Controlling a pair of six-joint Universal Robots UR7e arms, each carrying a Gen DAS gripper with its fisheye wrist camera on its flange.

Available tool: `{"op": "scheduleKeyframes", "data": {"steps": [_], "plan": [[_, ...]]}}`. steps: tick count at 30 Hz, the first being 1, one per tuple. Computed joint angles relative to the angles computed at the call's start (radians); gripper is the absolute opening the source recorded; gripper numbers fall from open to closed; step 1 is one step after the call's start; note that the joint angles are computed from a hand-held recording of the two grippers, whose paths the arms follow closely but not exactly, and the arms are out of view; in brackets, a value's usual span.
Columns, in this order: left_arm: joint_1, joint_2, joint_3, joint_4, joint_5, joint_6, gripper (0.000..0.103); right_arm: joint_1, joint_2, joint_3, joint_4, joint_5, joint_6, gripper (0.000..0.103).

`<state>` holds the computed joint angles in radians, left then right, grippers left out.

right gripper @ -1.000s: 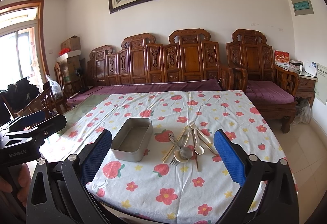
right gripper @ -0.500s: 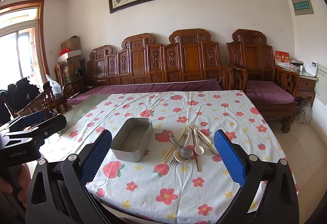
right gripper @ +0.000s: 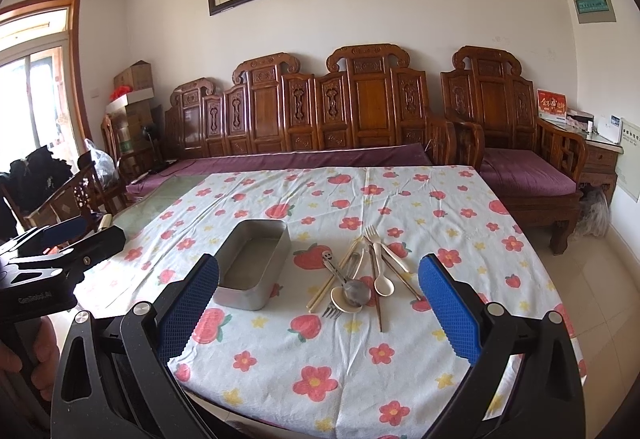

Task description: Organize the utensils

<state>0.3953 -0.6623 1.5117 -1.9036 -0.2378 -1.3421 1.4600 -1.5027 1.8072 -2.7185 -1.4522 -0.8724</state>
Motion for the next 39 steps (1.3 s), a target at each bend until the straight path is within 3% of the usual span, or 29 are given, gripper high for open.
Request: {"op": "scheduleKeyframes", "data": {"steps": [17, 29, 39], "plan": [[0.084, 0.08, -0.012, -0.352, -0.055, 0.329, 0.097, -0.024, 0.123, -0.093, 0.004, -0.05, -0.033, 0.098], [0.155, 0.164, -0.106, -0.461, -0.118, 0.501, 0.097, -0.027, 0.25, -0.234, 0.074, -0.122, -0.06, 0.089], [0.21, 0.245, -0.21, -0.498, -0.202, 0.614, 0.097, -0.036, 0.389, -0.384, 0.194, -0.214, -0.134, 0.068]]}}
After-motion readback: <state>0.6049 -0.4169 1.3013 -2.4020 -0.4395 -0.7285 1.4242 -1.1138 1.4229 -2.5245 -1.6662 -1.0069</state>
